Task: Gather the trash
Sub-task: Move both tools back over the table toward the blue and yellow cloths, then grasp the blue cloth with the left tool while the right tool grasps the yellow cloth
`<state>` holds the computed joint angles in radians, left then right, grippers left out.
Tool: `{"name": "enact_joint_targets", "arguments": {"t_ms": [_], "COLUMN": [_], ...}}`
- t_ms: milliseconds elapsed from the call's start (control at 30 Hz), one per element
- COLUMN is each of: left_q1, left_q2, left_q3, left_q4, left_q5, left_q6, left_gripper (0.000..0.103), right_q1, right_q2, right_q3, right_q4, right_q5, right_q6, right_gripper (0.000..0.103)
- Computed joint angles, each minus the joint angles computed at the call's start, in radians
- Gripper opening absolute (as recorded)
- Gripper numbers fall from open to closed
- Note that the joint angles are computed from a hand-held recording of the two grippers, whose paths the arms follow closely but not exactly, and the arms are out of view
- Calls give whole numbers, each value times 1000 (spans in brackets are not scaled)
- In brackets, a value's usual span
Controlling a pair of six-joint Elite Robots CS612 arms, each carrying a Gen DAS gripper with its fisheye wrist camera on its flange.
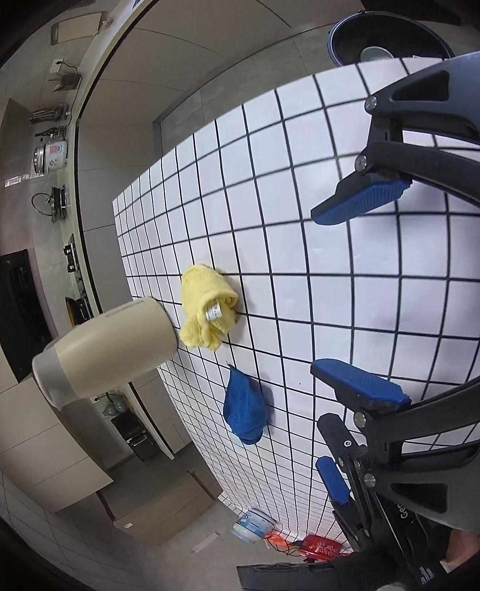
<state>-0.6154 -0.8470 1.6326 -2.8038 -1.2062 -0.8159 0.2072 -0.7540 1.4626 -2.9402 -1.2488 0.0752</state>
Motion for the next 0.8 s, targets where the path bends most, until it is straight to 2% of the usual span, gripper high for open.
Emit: {"name": "enact_joint_targets", "arguments": {"t_ms": [367, 800], "left_q1": [51, 117], "left_q2": [22, 75], "left_q3": [-20, -97], "left_q4": [-3, -9], "left_q5": [-19, -59], "left_q6": [9, 23], "left_gripper": [74, 74], "right_q1": [29, 52], "right_q2": [56, 166], "right_q3": [-105, -311], "right_q4": [65, 154], "right_q5": [-31, -96], "right_q6": [-6, -39], "right_gripper": [78, 79]}}
